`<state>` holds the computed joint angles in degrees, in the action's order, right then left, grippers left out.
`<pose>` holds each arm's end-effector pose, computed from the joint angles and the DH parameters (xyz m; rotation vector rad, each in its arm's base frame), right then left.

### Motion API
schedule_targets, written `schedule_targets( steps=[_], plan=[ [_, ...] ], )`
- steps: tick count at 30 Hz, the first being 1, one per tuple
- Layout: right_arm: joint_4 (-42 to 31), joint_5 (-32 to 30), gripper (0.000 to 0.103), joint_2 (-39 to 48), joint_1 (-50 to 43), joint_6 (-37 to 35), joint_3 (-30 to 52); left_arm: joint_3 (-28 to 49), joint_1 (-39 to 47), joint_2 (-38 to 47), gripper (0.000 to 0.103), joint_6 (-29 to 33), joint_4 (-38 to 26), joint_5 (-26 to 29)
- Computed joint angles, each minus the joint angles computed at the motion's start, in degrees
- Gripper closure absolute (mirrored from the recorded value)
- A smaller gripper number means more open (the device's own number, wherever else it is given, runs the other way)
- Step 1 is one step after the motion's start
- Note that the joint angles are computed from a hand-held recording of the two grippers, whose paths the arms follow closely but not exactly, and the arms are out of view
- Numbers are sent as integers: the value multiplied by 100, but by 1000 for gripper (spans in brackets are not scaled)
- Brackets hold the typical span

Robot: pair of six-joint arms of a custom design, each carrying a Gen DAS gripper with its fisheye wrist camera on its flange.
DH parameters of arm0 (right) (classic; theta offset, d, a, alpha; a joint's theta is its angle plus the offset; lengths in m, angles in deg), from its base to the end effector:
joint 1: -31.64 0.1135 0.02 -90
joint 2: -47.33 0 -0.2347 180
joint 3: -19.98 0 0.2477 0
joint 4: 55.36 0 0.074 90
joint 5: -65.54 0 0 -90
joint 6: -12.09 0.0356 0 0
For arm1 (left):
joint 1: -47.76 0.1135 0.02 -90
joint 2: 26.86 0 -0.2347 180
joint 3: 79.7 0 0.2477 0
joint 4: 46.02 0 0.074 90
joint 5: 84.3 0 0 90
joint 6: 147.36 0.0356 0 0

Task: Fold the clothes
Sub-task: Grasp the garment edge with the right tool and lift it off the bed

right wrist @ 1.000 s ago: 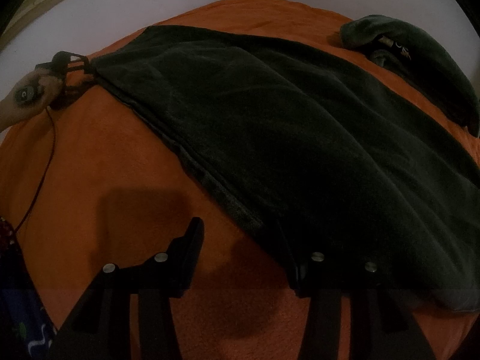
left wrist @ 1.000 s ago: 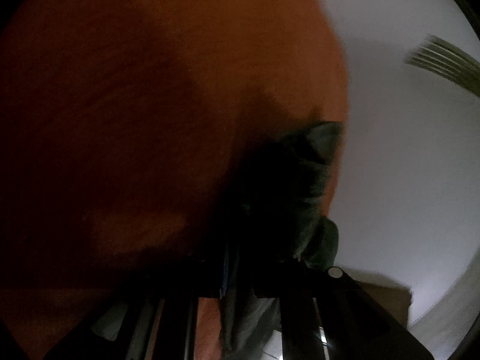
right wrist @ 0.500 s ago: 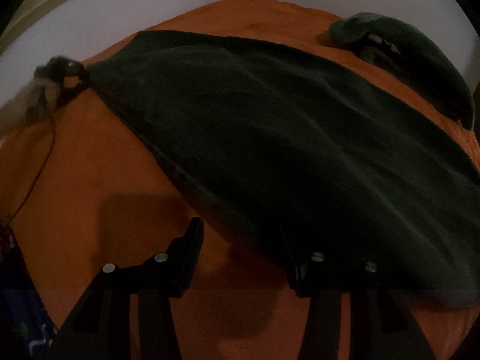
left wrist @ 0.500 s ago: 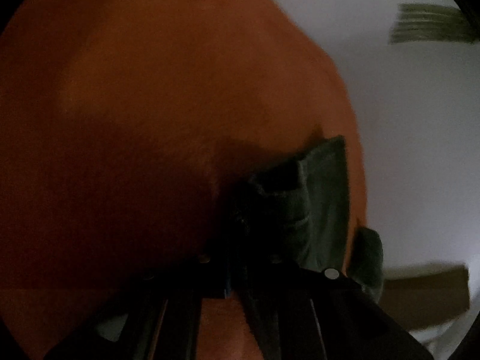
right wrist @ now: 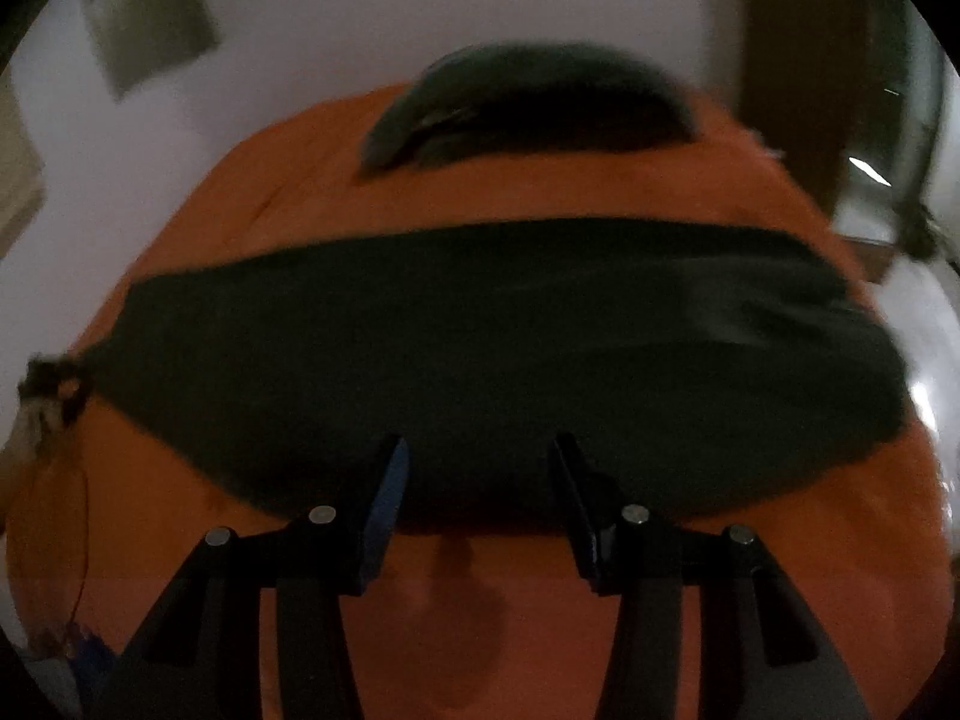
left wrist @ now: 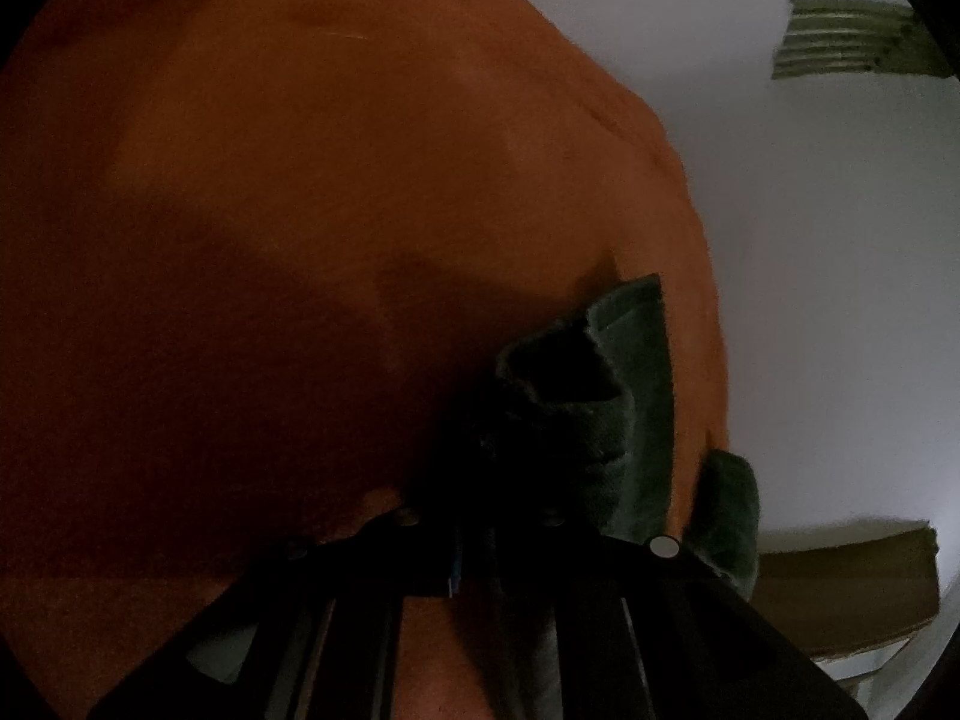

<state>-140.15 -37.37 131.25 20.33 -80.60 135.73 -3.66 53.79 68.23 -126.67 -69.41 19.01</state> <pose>0.2674 -0.0454 0.3908 0.0922 2.4689 0.1765 0.3540 0.0292 0.1931 -1.3864 2.0002 -0.8032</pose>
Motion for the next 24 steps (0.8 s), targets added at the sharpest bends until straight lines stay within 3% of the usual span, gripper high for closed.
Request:
schedule_targets(
  steps=[3,5,8,12,14,18,19,20,22,24],
  plan=[
    [14,-39,55,-186,-499,-17,-337,79,68,412,94,-48,394,80],
    [129,-378,55,-421,-643,210,-601,9,26,372,94,-27,466,8],
    [-67,-421,55,-251,-82,-7,-418,195,-3,518,94,-107,407,-5],
    [592,1285,55,-410,1858,-1337,-953,186,-40,755,94,-86,637,-45],
    [1489,2452,52,-585,2879,-2360,-1668,-560,77,221,94,20,753,29],
    [3328,3869,51,-643,3917,-4281,-3059,-543,91,306,94,9,847,43],
    [3693,4106,58,-538,4020,-4663,-3269,-495,75,373,94,-16,875,38],
    [4074,4337,97,-414,4119,-5057,-3466,-381,28,493,94,-51,889,10],
    [4090,4355,101,-439,4093,-4627,-3238,-94,-73,747,94,-139,883,-51],
    [4217,4486,100,-662,4128,-4233,-3182,-502,-103,508,94,-199,1080,-38]
  ],
)
